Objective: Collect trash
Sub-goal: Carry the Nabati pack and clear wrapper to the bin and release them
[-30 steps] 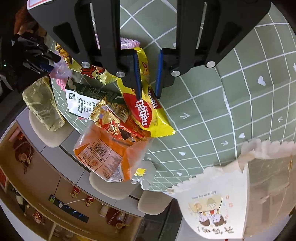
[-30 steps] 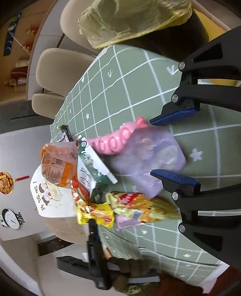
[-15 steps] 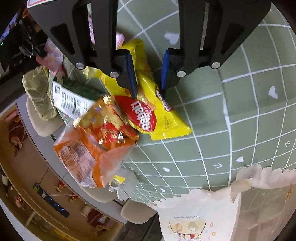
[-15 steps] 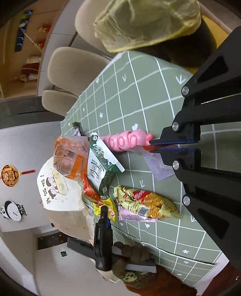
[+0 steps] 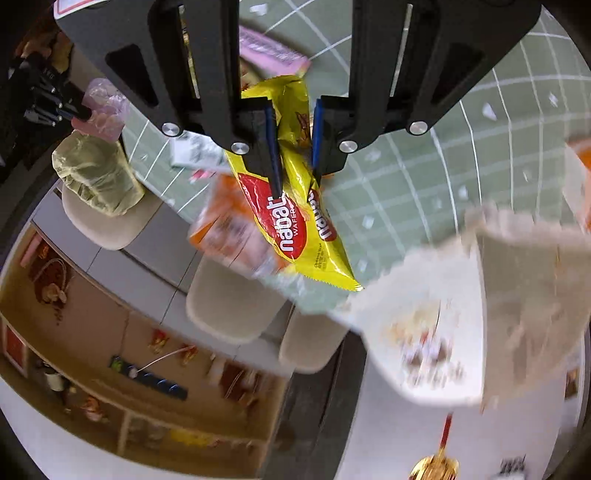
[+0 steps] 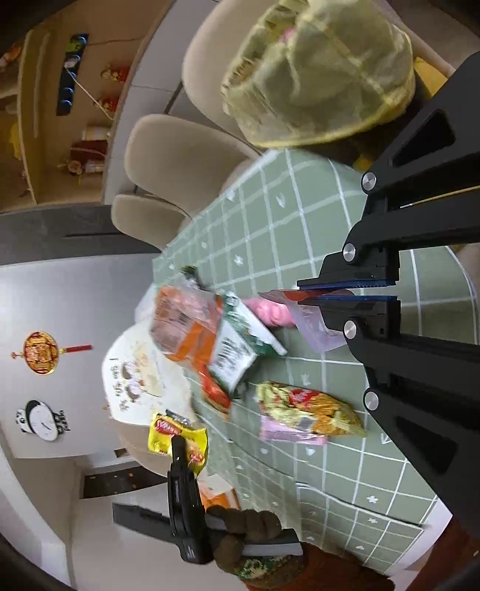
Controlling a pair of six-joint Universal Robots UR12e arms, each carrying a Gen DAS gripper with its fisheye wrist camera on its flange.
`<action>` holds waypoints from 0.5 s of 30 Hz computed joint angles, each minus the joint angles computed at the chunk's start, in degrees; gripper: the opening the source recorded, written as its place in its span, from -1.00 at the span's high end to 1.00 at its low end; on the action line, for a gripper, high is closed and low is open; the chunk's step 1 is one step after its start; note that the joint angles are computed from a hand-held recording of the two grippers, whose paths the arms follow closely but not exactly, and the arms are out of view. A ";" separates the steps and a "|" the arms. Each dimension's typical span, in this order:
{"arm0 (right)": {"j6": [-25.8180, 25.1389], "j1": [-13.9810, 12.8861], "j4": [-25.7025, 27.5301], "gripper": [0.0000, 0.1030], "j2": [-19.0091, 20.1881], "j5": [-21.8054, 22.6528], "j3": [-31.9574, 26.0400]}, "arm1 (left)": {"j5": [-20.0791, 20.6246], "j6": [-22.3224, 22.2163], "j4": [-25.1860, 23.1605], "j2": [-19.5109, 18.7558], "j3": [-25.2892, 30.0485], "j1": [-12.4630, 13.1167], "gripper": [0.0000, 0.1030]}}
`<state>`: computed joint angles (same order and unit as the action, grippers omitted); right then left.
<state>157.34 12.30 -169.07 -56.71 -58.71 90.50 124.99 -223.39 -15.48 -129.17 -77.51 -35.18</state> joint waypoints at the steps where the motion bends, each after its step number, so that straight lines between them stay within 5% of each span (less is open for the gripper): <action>1: 0.02 -0.13 -0.76 0.90 -0.17 0.01 0.02 | 0.70 1.26 0.28 -0.33 0.92 -0.30 0.73; 10: 1.60 -2.87 -7.45 0.90 -1.69 -3.26 -0.14 | -7.12 6.96 -0.41 -6.03 13.84 -0.43 0.73; 15: 3.92 -5.13 -9.64 0.90 -2.02 -7.94 -0.89 | -16.60 10.31 -4.39 -13.11 27.66 -0.33 0.73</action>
<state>161.26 7.16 -178.72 -58.74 -66.65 89.61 108.38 -213.08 -19.87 -142.28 -49.85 -35.51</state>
